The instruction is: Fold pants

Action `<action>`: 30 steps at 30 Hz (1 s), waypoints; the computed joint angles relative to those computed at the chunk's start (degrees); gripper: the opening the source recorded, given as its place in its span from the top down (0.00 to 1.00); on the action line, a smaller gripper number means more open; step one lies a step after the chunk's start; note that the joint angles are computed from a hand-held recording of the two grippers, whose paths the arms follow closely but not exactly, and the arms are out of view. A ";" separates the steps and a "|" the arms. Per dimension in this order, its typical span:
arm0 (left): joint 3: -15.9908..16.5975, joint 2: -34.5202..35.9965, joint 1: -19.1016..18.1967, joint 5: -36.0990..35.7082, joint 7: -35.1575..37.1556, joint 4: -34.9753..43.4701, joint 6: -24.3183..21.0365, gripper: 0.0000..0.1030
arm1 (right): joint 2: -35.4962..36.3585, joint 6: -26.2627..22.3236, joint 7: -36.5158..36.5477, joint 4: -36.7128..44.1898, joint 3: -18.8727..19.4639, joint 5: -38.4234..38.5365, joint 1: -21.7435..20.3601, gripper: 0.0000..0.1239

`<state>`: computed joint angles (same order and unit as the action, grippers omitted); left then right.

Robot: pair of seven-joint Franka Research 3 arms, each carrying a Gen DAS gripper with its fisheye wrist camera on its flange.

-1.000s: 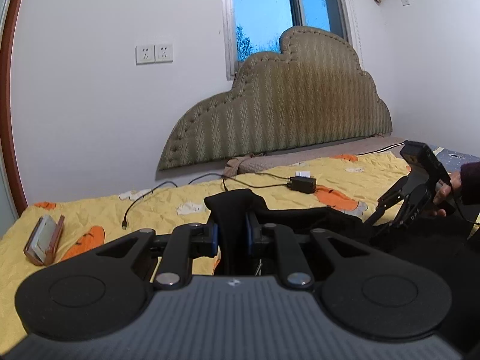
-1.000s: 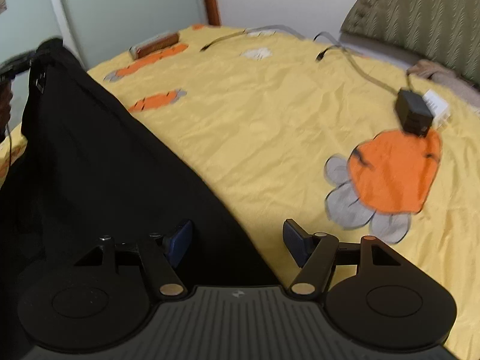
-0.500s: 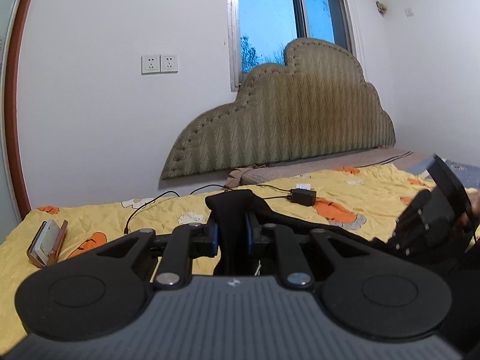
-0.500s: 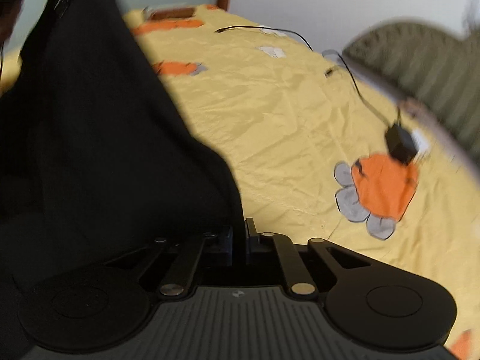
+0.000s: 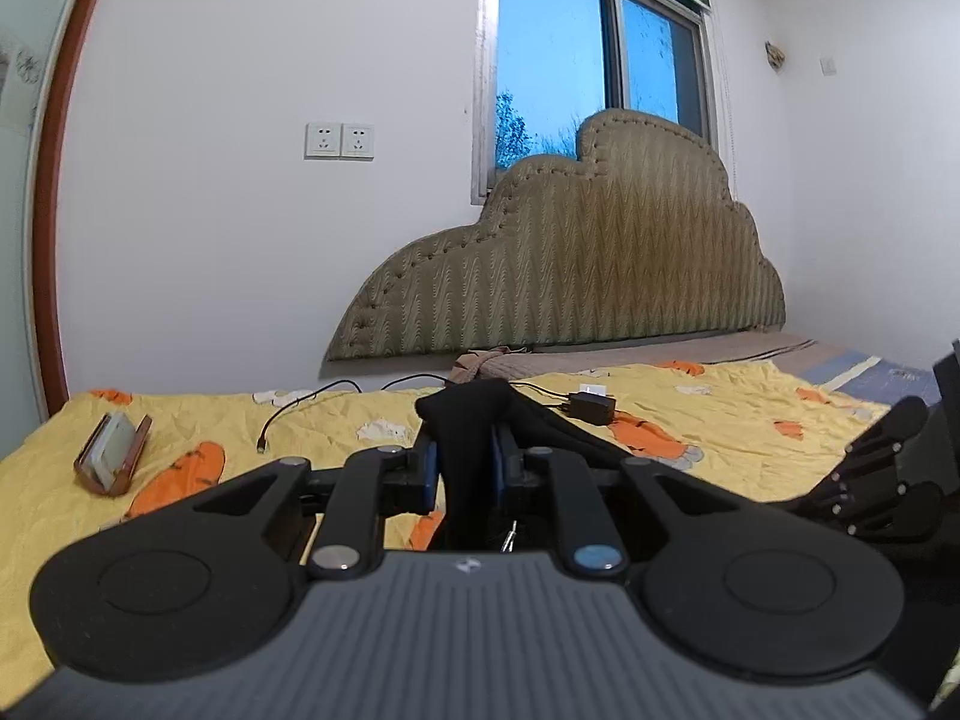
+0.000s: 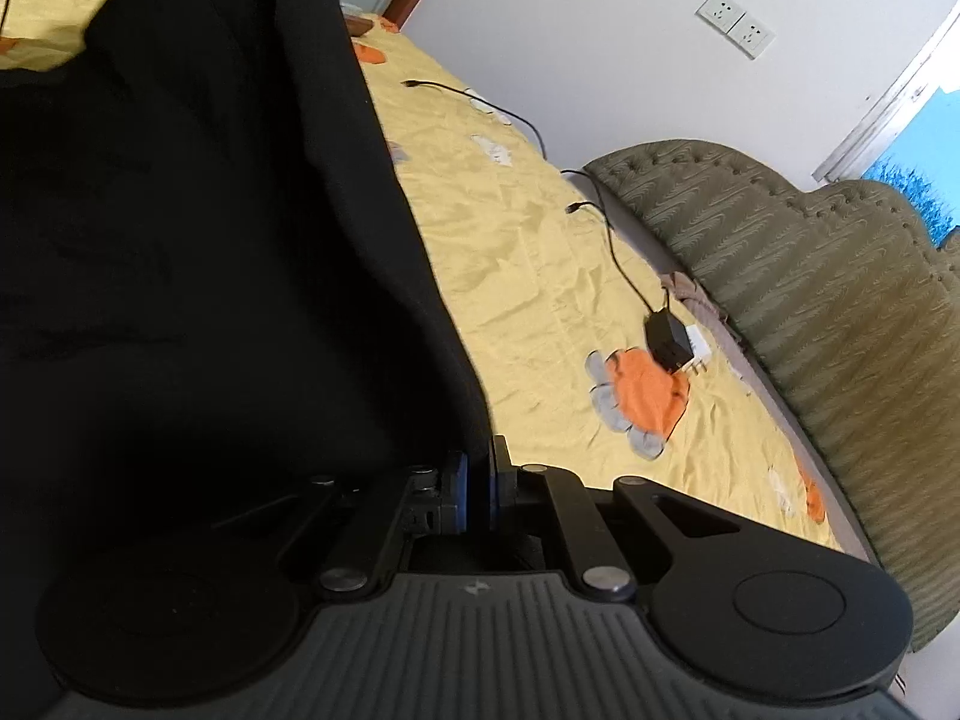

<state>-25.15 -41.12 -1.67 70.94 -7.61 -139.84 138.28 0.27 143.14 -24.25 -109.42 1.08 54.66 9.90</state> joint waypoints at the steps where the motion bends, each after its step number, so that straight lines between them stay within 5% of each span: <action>1: -0.24 -1.09 -0.73 -0.99 -0.01 -0.76 -0.67 0.86 | -1.65 0.30 -0.32 -1.84 -0.04 -0.17 -0.05 0.95; 12: -6.87 -9.47 -8.63 -13.82 -4.95 -7.24 -10.41 0.87 | -16.29 -3.85 6.39 -16.53 -3.60 -8.04 1.43 0.95; 19: -9.79 -11.46 -14.40 -20.62 -6.86 -8.41 -19.23 0.93 | -19.49 -5.99 11.01 -19.94 -4.71 -12.76 2.01 0.95; 30: -7.26 -10.21 -20.69 -27.27 -9.67 -9.88 -21.87 0.93 | -20.52 -7.06 14.21 -21.83 -4.97 -16.55 2.62 0.95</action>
